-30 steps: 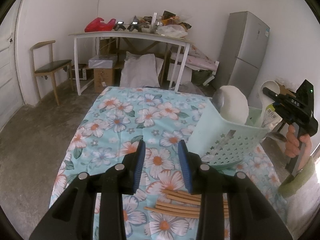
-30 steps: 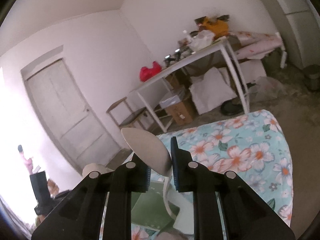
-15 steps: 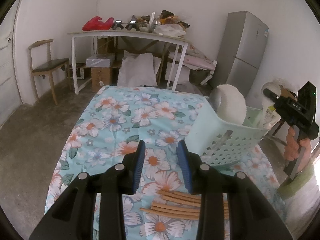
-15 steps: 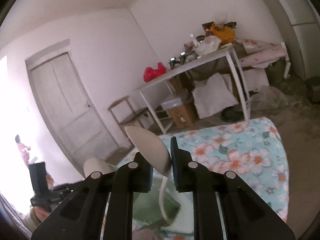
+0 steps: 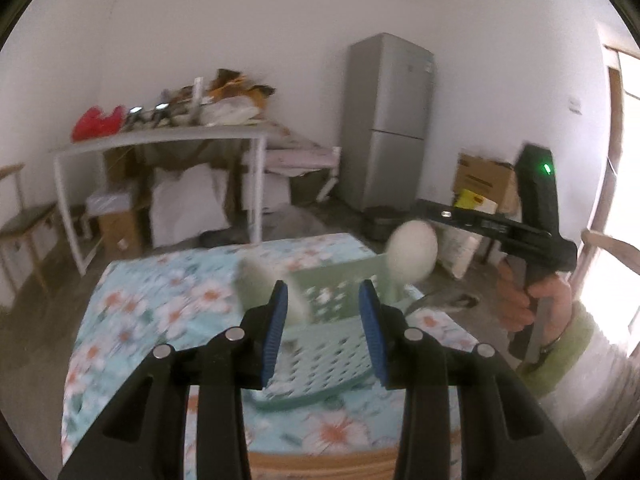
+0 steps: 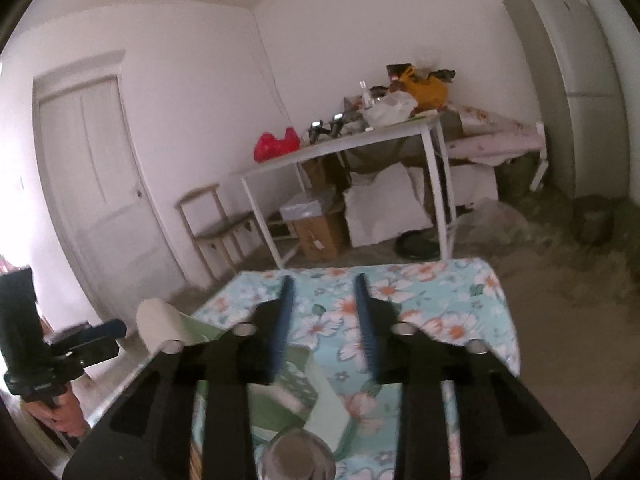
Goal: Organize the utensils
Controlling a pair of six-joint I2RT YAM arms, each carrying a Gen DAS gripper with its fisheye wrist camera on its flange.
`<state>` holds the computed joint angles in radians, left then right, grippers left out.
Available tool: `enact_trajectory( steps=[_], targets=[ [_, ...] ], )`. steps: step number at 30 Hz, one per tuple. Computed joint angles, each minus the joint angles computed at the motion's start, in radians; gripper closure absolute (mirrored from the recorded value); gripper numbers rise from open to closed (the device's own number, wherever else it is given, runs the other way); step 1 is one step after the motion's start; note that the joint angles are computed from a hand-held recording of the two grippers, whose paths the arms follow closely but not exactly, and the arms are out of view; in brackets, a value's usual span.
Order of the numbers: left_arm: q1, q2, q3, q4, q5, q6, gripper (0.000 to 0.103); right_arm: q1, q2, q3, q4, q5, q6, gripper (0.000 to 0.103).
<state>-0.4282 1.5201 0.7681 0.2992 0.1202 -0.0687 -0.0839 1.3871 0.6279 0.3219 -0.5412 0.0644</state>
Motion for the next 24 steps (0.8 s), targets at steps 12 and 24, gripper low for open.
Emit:
enact_trajectory(
  steps=[12,24],
  targets=[
    [-0.034,0.17,0.15,-0.017,0.007,0.008,0.067,-0.091,-0.067,-0.04,-0.045,-0.097,0.096,0.08],
    [-0.028,0.097,0.082,-0.017,-0.027,0.011,0.067,0.018,-0.047,0.124,-0.324,-0.19,0.12,0.044]
  ],
)
